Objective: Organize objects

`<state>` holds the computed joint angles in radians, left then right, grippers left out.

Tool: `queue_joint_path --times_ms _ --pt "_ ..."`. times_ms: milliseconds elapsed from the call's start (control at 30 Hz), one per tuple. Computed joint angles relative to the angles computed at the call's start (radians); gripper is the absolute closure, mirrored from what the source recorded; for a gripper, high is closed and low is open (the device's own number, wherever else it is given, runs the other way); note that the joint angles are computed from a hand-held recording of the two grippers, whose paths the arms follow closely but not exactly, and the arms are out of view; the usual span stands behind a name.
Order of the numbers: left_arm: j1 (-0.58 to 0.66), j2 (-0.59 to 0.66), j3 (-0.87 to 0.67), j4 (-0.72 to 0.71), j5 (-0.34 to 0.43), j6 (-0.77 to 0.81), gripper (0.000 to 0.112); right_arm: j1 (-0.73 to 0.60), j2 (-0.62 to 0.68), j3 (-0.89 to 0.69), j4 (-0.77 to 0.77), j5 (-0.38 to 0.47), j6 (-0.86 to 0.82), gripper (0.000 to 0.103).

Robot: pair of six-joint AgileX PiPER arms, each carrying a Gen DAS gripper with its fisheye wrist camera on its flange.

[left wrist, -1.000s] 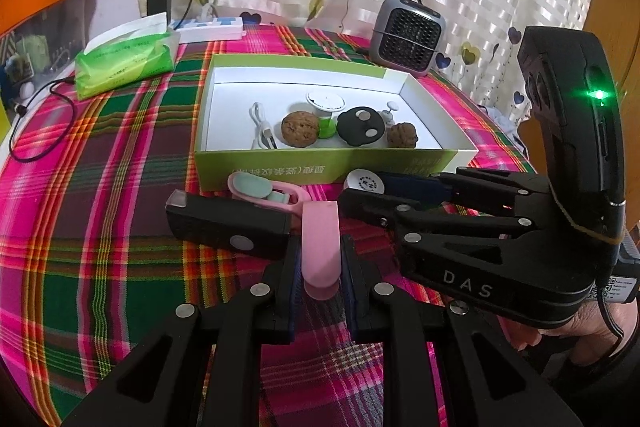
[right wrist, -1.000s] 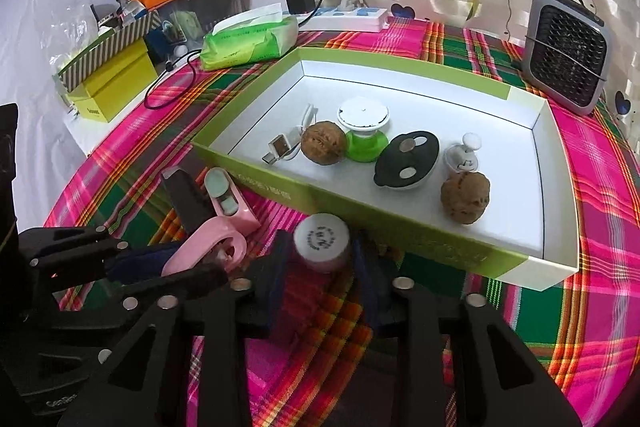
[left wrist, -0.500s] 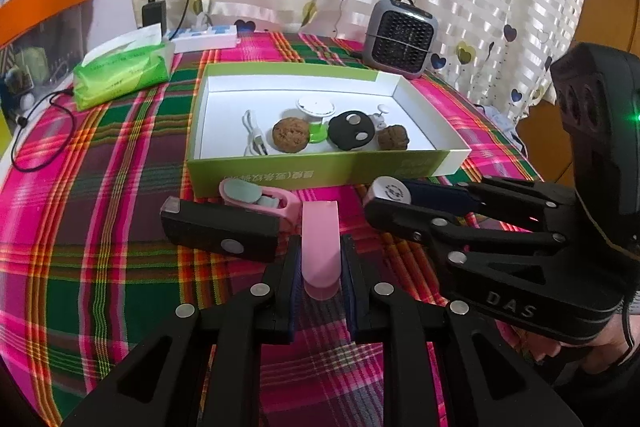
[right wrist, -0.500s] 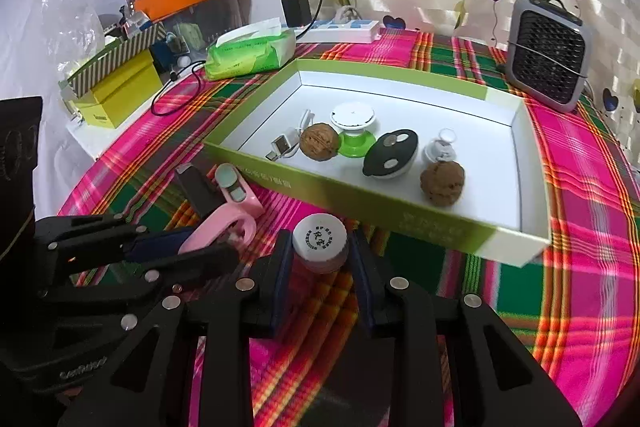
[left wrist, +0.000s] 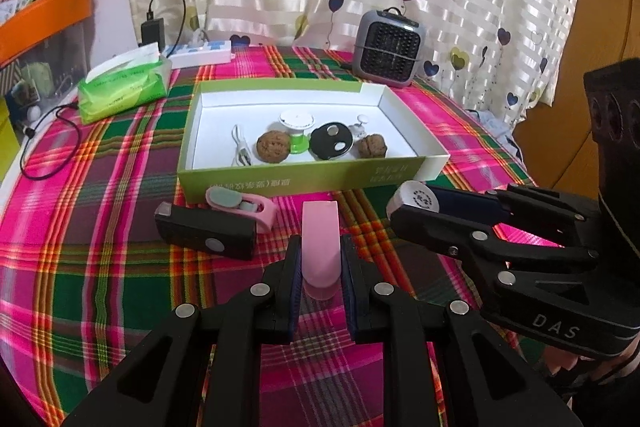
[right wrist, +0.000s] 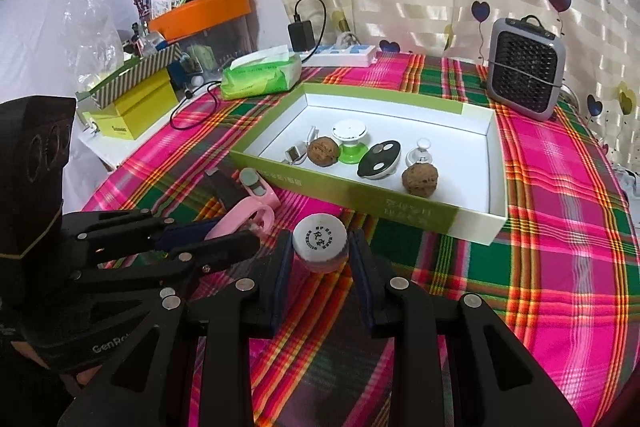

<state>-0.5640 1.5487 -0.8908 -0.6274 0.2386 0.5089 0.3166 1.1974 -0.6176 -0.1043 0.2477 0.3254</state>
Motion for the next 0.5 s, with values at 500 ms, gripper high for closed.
queue_joint_path --times_ms 500 --pt "-0.053 -0.063 -0.003 0.267 -0.013 -0.275 0.096 0.015 -0.115 0.029 -0.066 0.03 0.072 0.073"
